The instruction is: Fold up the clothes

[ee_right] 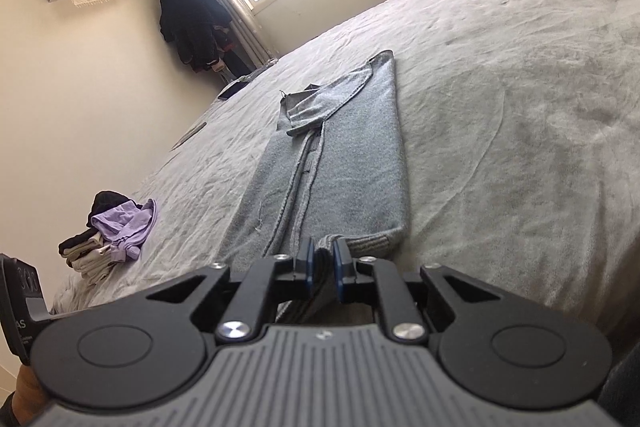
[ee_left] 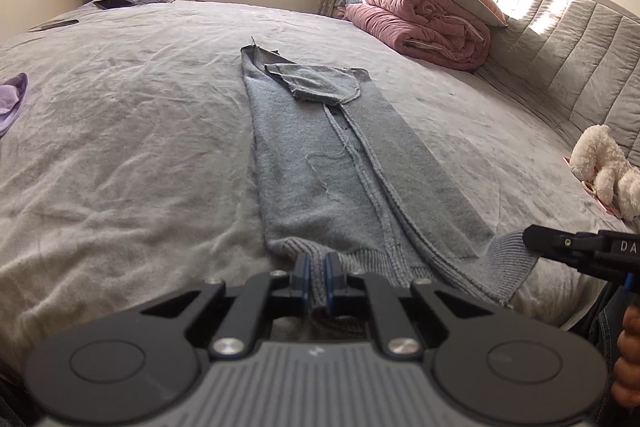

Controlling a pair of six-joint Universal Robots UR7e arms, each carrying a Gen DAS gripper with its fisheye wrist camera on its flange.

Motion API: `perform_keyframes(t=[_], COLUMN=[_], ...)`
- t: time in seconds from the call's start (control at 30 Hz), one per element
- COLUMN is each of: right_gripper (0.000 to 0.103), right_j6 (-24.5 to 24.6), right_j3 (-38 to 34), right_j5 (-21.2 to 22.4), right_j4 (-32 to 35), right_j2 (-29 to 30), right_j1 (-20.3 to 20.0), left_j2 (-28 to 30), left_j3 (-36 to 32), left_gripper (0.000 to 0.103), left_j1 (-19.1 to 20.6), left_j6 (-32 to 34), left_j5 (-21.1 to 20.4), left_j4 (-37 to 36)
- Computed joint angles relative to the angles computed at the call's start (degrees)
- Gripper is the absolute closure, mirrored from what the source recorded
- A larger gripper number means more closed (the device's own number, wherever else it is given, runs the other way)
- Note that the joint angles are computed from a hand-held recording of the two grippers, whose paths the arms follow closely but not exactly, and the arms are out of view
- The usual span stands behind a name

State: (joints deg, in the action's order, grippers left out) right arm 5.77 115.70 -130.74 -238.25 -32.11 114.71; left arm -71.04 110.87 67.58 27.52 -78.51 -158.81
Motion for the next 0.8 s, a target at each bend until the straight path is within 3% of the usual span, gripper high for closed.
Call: perform_keyframes(t=[0.17,0.37,0.47,0.57,0.73,0.8], right_gripper=[0.091,0.093,0.093,0.085,0.085,0.085], right_j6=[-1.5,-2.1,-2.6,-0.1,5.1,7.1], right_j3=[-2.3,-5.4,-6.8,-4.4,0.0,0.9], right_j5=[1.5,2.2,1.6,3.6,3.1,3.3], right_j4=[4.7,12.7,16.5,18.7,21.5,21.6], right_j2=[-3.0,-6.1,-6.8,-8.3,-9.3,-9.5], right_j1=[-1.4,-4.1,-5.2,-6.3,-6.6,-6.6], left_j2=[2.8,8.7,10.8,10.2,8.7,8.2], left_j3=[-5.3,-12.2,-15.0,-15.6,-14.9,-14.7], left_gripper=[0.096,0.102,0.102,0.101,0.1,0.096], left_j1=[-1.2,-2.4,-1.7,0.0,1.5,1.9], left_j6=[-1.3,1.6,2.0,3.0,2.2,1.2], left_j5=[0.8,3.6,2.6,-0.5,0.6,-0.3], left_j4=[2.6,2.2,3.8,7.0,12.1,13.8])
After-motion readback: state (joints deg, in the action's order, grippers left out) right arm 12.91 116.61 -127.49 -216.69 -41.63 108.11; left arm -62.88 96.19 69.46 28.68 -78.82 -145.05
